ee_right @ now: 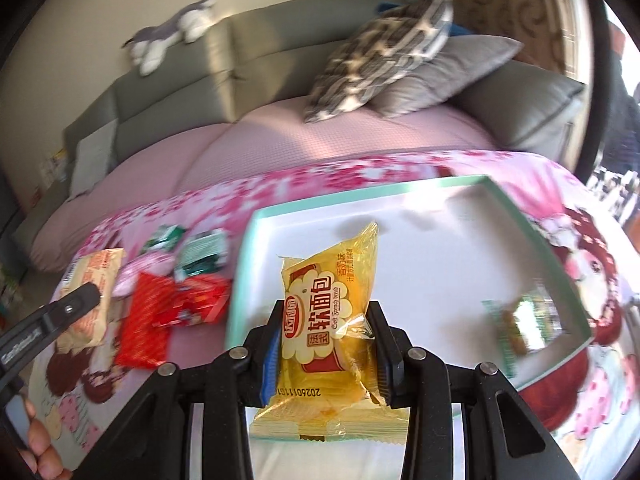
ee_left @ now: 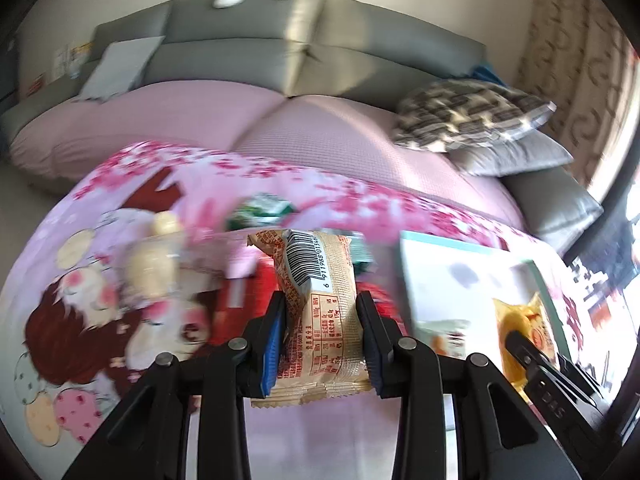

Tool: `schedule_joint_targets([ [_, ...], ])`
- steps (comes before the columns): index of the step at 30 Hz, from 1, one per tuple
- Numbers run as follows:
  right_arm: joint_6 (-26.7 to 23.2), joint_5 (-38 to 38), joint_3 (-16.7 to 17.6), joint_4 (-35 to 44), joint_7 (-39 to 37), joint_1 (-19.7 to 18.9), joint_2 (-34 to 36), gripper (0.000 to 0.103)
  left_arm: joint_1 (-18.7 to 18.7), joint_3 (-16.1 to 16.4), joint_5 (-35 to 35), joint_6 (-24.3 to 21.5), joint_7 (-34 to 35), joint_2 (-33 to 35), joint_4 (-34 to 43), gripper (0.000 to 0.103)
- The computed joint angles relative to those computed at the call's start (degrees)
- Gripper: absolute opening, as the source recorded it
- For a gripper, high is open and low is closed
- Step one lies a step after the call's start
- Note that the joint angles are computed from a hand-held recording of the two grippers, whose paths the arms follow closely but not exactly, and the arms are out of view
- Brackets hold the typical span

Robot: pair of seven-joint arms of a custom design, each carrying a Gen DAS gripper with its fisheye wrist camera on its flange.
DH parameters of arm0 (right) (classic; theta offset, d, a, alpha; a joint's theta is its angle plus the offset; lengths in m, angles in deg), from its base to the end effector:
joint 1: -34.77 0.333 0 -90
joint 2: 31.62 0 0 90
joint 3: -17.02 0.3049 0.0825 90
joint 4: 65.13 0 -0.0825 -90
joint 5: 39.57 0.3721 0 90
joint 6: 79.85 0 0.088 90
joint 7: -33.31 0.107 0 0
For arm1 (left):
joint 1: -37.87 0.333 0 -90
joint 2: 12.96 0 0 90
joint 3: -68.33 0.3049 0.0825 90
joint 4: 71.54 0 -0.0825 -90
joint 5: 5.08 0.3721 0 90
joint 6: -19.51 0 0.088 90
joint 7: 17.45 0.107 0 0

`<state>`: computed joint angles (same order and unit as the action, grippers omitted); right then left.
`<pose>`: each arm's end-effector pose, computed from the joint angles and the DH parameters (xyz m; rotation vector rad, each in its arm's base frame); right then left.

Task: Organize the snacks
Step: 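Carry both bread bags over the teal tray, then open both grippers to drop the bread bags into the tray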

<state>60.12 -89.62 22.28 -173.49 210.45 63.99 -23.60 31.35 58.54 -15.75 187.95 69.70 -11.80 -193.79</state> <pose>0.5112 0.3470 0.4699 -1.4310 2.0470 -0.7110 0.5620 -0.1514 0.4860 -1.7846 1.9071 -0.9674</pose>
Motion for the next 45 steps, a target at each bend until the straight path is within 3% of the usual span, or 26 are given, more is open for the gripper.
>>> schedule_joint_targets([
  [8, 1.0, -0.6, -0.5, -3.0, 2.2, -2.1, -1.7, 0.04, -2.4, -3.2, -4.3, -0.7, 7.5, 4.5, 5.2, 0.037],
  [23, 4.5, -1.2, -1.8, -3.7, 2.9, -3.3, 0.1, 0.041, -4.5, -4.8, 2.4, 0.6, 5.9, 13.0, 11.7, 0.037],
  [40, 2.1, 1.5, -2.2, -2.3, -0.1, -3.3, 1.9, 0.041, -5.7, -4.1, 6.8, -3.7, 2.9, 20.1, 20.1, 0.037],
  [41, 2.0, 1.7, -2.3, -2.3, -0.3, -3.3, 2.0, 0.041, -5.8, -3.9, 7.1, -4.2, 2.6, 20.3, 20.5, 0.039],
  [43, 1.2, 1.6, -2.4, -2.1, 0.2, -3.0, 2.1, 0.041, -5.7, -4.0, 7.1, -4.9, 2.4, 20.2, 20.6, 0.053],
  [45, 1.1, 1.4, -2.5, -2.3, 0.2, -2.9, 1.9, 0.041, -5.0, -4.7, 6.2, -5.0, 2.9, 19.9, 20.4, 0.057],
])
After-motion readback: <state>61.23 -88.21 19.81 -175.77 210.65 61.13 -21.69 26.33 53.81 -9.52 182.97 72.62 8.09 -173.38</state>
